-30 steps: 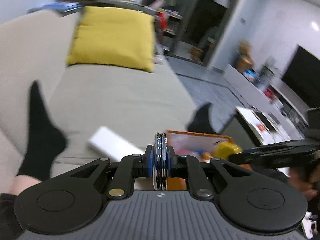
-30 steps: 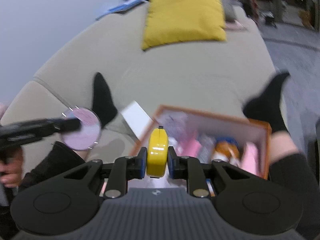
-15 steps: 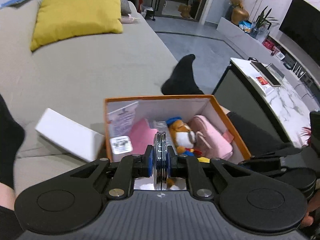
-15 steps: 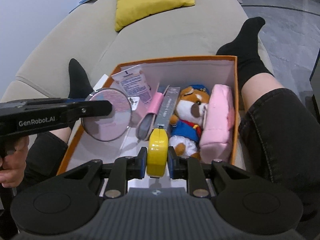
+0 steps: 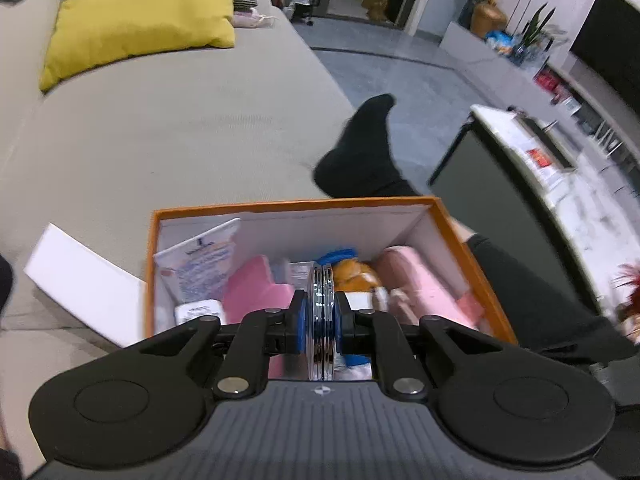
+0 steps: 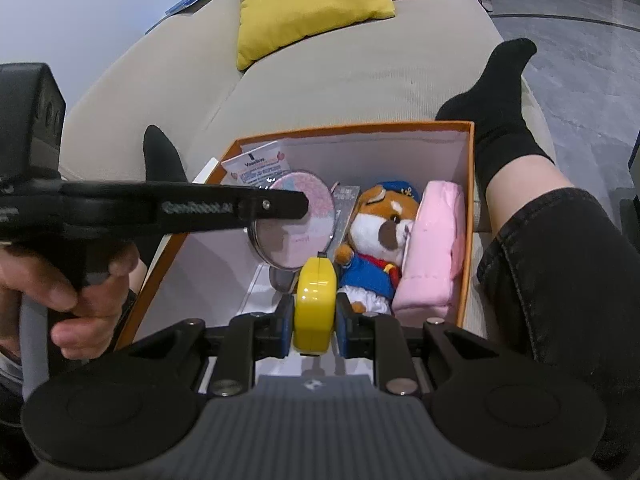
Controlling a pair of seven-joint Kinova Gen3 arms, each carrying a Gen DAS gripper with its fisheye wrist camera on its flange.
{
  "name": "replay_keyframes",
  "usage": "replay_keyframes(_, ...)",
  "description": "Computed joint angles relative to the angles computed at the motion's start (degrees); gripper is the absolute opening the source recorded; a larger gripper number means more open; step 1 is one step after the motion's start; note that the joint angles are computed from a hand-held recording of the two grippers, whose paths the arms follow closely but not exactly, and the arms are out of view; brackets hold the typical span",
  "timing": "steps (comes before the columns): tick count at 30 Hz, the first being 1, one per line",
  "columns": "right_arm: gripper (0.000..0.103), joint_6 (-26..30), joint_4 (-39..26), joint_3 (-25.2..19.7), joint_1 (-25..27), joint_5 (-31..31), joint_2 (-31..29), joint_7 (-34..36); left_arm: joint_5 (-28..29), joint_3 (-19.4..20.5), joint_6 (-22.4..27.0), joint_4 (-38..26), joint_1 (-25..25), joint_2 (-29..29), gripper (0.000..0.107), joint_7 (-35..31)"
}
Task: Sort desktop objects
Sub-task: 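Carry the compact with the left gripper while right carries the yellow tape measure to the box, then lower the compact with the left gripper while right lowers the tape measure into the box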
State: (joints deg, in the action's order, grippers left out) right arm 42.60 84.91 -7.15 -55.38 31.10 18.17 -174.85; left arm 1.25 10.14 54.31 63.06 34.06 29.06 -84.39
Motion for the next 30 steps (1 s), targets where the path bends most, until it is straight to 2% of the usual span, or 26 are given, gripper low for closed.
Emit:
replay_keyframes(8, 0.022, 0.19, -1.44, 0.07, 0.49, -0.49, 0.71, 2.20, -8.24, -2.90, 3.59, -2.58, 4.69, 0.69, 0.015, 0.98)
replay_keyframes(11, 0.022, -0.09, -1.89, 0.39, 0.37, -0.34, 0.99, 2.50, -6.13, -1.89, 3.43, -2.91, 2.74, 1.15, 0.015, 0.90)
replay_keyframes(17, 0.022, 0.89, -3.57, 0.51, 1.14, -1.77, 1.81, 4.91, -6.81, -2.58, 5.74, -6.10, 3.65, 4.07, 0.015, 2.48)
replay_keyframes(23, 0.022, -3.43, -3.82, -0.85, 5.35, -8.56, 2.02, 10.25, -7.05, -2.79, 8.07, -8.81, 4.01, 6.02, 0.016, 1.50)
replay_keyframes(30, 0.022, -0.70, -8.98, -0.57, 5.74, -14.54, 5.68, 17.27, -4.78, -2.28, 9.69, -10.53, 2.61, 7.48, 0.017, -0.15)
